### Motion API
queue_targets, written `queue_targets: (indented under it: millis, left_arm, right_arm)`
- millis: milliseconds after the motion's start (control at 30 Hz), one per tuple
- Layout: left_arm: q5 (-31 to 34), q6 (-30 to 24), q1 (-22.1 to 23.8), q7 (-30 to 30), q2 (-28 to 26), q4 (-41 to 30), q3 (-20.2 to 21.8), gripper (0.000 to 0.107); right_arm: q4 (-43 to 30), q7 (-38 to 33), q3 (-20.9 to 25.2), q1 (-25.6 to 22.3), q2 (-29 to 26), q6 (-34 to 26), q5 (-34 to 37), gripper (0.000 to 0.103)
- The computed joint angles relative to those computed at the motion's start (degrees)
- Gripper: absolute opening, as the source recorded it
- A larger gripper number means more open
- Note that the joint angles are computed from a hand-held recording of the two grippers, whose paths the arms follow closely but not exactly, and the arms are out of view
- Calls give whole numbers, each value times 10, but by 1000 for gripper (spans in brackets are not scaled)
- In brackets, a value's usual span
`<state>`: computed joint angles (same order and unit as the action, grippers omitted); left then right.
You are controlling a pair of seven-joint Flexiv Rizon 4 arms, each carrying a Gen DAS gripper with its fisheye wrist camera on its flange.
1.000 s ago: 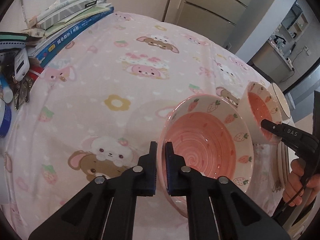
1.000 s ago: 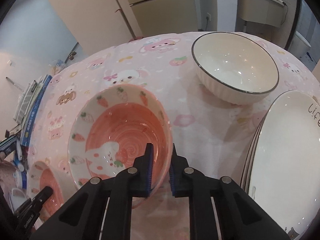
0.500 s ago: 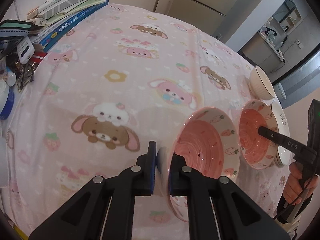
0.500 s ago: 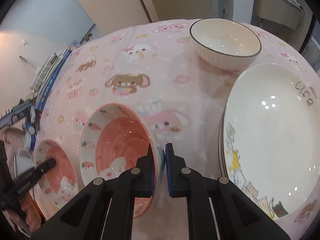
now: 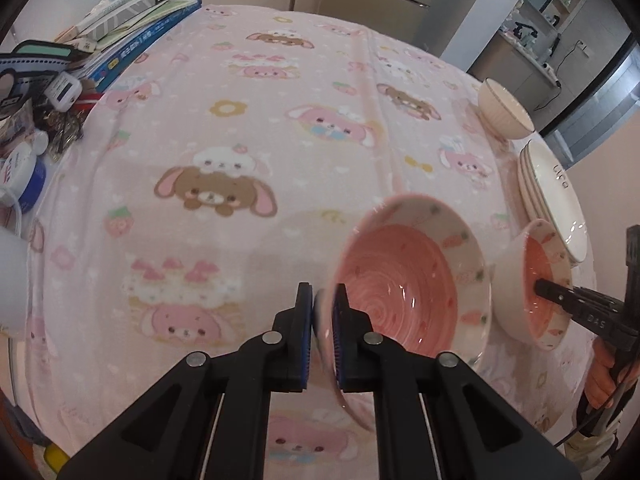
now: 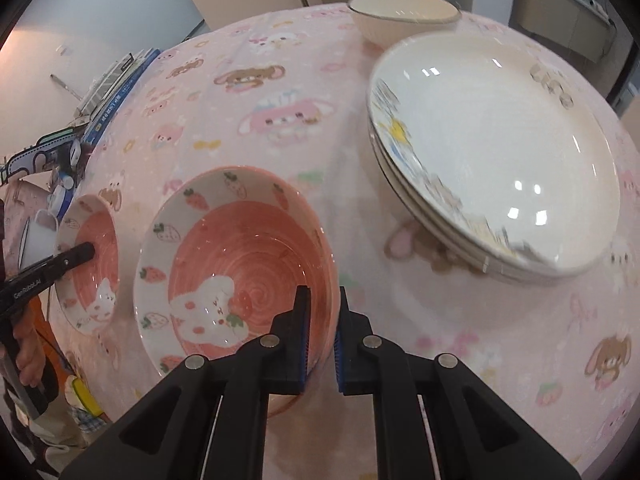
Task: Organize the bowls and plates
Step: 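Lift the pink bowl with both grippers and carry it over a smaller pink bowl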
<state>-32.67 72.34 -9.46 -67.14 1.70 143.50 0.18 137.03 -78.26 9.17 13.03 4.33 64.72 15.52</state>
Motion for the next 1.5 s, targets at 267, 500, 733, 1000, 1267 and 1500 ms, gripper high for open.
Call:
queue_targets:
  millis: [267,500,733,1000,1267,1500]
  left_arm:
    - [-28,-3,-10,10,3,20,1,8]
    - [-92,-18,-24,61,29,37,4,17]
    - [-125,35,-69,73,98,70,16,57]
    - [-197,119,-138,82,94,70,38,65]
    - [-178,116,-113,83,70,75,45,65]
    - [-302,107,-120,151,53,74,24,65]
  right_arm:
    - [23,-41,-12,3,31,-4,40,11]
    - [41,5,-1,-6,38,37,-22,11]
    - [30,-21,-24,1,71,15,4,12]
    - [29,-50,-27,34,108,52,82,39]
    - [23,-56,-41,81,118,69,59,48]
    - [-63,-136,-25,119,38,5,114,54]
